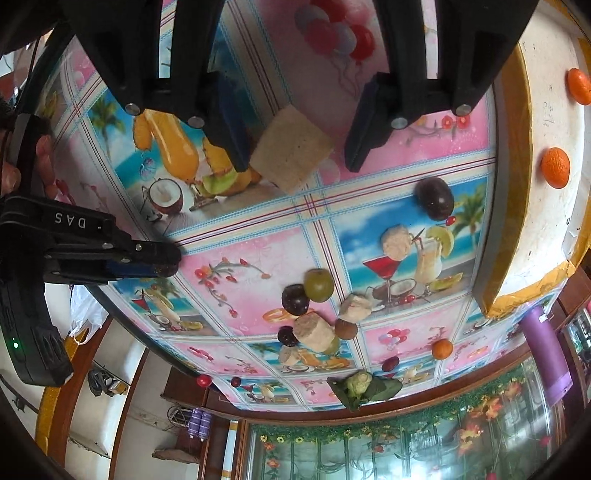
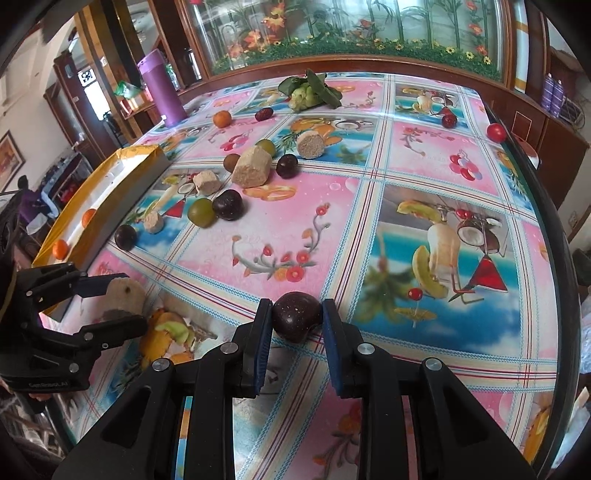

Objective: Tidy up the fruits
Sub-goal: 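Carry the dark plum to the tray while the left tool carries the tan cube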

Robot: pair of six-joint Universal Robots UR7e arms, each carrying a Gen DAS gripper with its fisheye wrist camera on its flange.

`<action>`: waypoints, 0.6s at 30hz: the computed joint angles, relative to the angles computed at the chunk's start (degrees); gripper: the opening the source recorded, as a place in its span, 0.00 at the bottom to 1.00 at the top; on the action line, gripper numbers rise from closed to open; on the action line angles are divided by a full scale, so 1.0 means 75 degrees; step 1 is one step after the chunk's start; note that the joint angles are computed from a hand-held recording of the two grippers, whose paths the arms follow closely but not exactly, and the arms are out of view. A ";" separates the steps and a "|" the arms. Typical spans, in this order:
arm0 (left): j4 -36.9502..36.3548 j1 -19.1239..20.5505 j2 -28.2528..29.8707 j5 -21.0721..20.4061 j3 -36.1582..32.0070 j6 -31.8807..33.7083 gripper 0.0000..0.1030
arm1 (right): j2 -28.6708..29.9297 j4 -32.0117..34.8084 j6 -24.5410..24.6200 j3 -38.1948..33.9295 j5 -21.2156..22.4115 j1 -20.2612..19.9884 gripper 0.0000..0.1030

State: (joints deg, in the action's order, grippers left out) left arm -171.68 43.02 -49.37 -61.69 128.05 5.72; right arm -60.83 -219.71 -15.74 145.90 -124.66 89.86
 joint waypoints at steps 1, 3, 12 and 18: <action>-0.0136 -0.0005 0.0019 0.0052 0.0033 -0.0044 0.48 | 0.0057 -0.0027 -0.0063 -0.0028 -0.0107 0.0048 0.26; -0.0276 0.0028 0.0002 0.0103 0.0065 -0.0169 0.40 | 0.0283 -0.0152 -0.0312 -0.0145 -0.0468 0.0208 0.25; -0.0023 -0.0091 -0.0544 -0.0271 0.0318 -0.0919 0.40 | 0.0336 -0.0279 -0.0159 -0.0081 -0.0748 0.0619 0.25; -0.0240 -0.0282 -0.1051 -0.0403 0.0711 -0.1448 0.40 | 0.0372 -0.0205 0.0177 -0.0111 -0.0939 0.1203 0.25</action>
